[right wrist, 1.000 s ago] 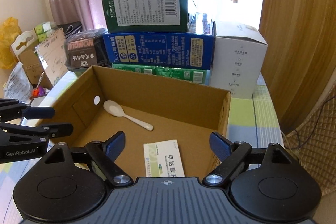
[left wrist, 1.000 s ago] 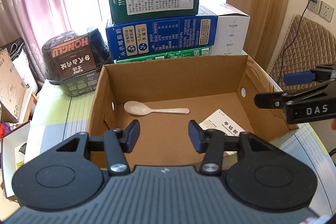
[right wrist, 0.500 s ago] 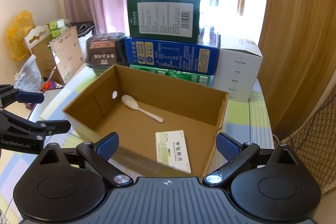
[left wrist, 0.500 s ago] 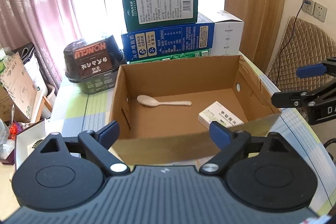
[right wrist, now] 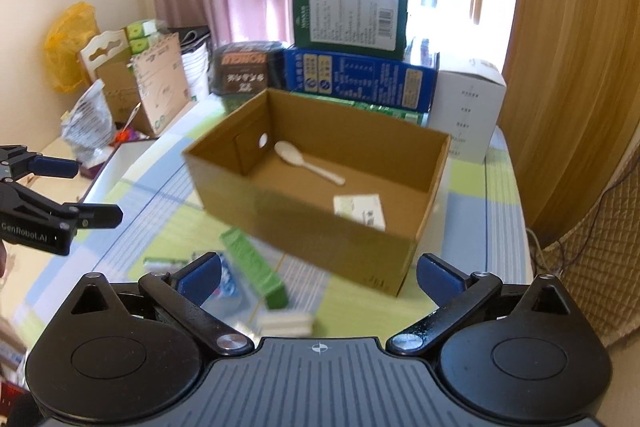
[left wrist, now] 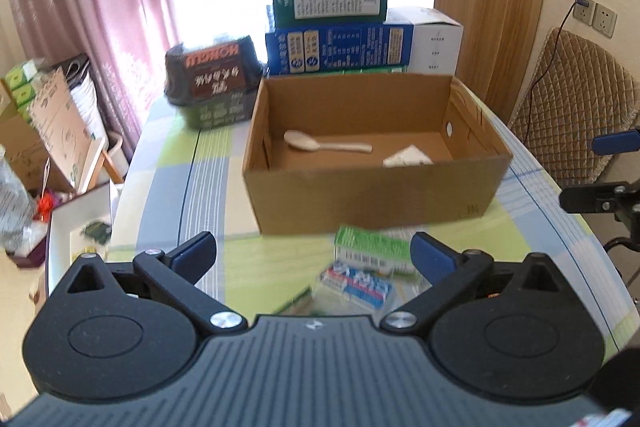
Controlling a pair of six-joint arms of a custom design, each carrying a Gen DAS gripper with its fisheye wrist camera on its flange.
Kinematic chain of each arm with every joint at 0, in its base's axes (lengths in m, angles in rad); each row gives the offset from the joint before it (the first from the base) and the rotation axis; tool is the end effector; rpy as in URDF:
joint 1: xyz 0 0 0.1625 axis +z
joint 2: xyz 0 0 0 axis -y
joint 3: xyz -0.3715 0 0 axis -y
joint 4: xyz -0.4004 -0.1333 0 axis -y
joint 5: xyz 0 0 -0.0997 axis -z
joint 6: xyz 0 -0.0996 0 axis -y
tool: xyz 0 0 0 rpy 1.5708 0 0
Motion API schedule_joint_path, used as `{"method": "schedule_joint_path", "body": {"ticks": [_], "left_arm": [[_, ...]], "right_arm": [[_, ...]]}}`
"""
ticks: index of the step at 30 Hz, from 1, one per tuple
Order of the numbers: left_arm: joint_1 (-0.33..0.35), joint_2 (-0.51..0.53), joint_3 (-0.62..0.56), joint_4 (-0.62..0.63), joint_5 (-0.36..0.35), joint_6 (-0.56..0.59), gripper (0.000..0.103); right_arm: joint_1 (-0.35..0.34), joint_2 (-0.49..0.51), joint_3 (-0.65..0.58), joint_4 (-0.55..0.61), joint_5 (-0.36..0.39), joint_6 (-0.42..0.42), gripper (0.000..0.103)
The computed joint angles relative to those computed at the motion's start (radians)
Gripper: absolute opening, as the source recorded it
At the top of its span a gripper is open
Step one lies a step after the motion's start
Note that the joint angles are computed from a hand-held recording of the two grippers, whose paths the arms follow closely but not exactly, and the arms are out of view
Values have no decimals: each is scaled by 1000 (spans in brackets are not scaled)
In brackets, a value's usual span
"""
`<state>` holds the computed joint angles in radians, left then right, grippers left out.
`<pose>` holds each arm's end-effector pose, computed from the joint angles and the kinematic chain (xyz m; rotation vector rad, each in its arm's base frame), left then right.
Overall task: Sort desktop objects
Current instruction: 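Move both tools back over the remaining items on the table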
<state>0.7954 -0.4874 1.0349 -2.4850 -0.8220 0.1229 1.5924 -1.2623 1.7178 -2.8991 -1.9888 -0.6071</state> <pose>-0.4089 -0.7045 0.0957 0.9015 2.2808 -0.7377 0.1059 -0.6040 0.3582 0.5064 -2.3107 0.9071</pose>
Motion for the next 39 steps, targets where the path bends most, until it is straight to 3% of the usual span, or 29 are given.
{"method": "schedule_joint_path", "body": {"ticks": [7,15,23,32,39], "left_arm": [[-6,-151,244,2,13,-98,102],[-4,-239,389,23,5,-135,102],[2,-229,398,60,-50,-21,101],[30,-187,358,108,-147,143,101],[45,-150,318,134,-208,375,101]], "right_arm": [[-9,-97,149,23,20,-93,101],[-34,-163,243,81,38,-225,101],[-65,-172,268,135,41,-417,101],[-104,-130,229,216,38,-543,101],[-116,-79,207,247,-2,-729,96]]}}
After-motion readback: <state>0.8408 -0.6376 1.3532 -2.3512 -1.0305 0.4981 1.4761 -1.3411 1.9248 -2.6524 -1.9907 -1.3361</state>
